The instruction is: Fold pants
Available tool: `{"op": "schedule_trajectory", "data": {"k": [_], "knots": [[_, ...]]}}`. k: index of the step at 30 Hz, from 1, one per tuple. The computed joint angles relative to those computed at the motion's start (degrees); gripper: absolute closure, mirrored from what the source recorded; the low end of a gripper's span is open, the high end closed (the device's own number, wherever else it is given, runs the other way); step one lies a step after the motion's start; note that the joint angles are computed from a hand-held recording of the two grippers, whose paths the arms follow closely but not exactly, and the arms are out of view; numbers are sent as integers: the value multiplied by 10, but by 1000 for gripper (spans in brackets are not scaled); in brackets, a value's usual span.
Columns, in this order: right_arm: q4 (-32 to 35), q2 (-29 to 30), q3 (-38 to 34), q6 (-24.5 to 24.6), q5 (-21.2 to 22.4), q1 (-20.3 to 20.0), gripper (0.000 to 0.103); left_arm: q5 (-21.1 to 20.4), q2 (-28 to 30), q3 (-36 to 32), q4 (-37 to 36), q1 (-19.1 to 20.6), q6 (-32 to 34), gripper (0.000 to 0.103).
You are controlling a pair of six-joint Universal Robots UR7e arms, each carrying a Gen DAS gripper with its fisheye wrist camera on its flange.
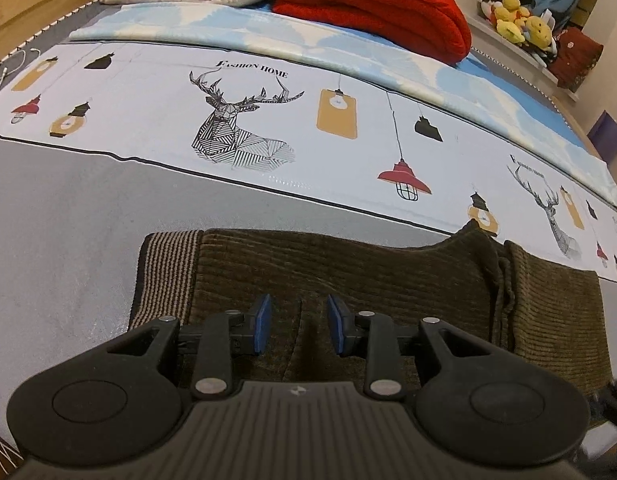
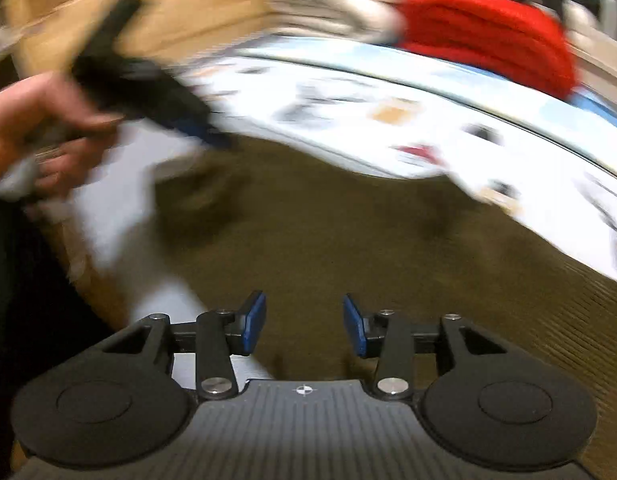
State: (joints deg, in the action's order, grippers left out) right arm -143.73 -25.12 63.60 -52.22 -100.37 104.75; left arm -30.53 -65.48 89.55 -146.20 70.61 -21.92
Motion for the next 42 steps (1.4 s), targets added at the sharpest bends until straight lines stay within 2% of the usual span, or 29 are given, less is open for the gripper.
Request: {"op": "schedule_trajectory", "data": {"k": [2, 4, 6, 8, 9, 11, 12, 13, 16, 20, 21, 25, 27, 28, 31, 32, 34, 36, 37, 38, 39, 40, 42], "knots": [[-8, 14, -14, 11, -44, -1, 58, -1, 3, -3, 0, -1, 4, 69], [22, 23, -27, 9, -64, -3, 58, -2, 7, -5, 2, -2, 10, 68], [25, 22, -14, -18, -83, -2, 58, -1, 10, -7, 1, -3, 14, 66], [-17, 24, 4, -54, -99, 2, 57, 0, 11, -7, 2, -3, 16, 66], [-17, 23, 3, -51, -99, 2, 58, 1, 10, -6, 2, -3, 14, 66], [15, 25, -14, -25, -87, -3, 74, 1, 8, -4, 3, -3, 13, 66], [22, 21, -14, -17, -79, -3, 78, 1, 7, -4, 4, -2, 12, 66], [30, 17, -15, -17, -70, -3, 88, 2, 7, -4, 5, -2, 10, 66], [23, 20, -20, -28, -36, 0, 90, 2, 5, -2, 3, -2, 8, 66], [36, -17, 4, -48, 38, 1, 90, 2, 7, -4, -1, -4, 13, 66], [51, -14, -3, -49, 43, -1, 90, 2, 9, -5, 0, -4, 15, 66], [55, -8, 10, -63, -9, -2, 88, -1, 15, -12, 7, -5, 6, 66], [59, -12, 12, -49, -2, -2, 88, -3, 17, -12, 11, -6, 9, 66], [66, -18, 9, -32, 19, -4, 88, -3, 19, -13, 10, -7, 17, 66], [56, -33, 5, 11, 56, -11, 76, 4, 24, -16, 8, -8, 31, 66], [38, -35, 7, 23, 51, -13, 75, 4, 24, -17, 10, -7, 26, 66], [13, -30, 5, 37, 13, -14, 75, 1, 23, -19, 13, -5, 14, 66], [33, -12, -8, 10, -78, -9, 75, 0, 23, -20, 18, -4, 8, 66], [41, -8, 0, -30, -110, -12, 75, 1, 23, -21, 23, -5, 6, 66], [25, -13, 16, -64, -118, -12, 75, 3, 24, -21, 28, -5, 6, 66], [3, -19, 31, -79, -109, -11, 75, 4, 24, -21, 34, -6, 5, 66], [5, -22, 30, -70, -101, -11, 75, 6, 23, -19, 36, -7, 5, 65], [25, -32, 20, -10, -59, -15, 75, 9, 20, -15, 34, -7, 8, 62]]}}
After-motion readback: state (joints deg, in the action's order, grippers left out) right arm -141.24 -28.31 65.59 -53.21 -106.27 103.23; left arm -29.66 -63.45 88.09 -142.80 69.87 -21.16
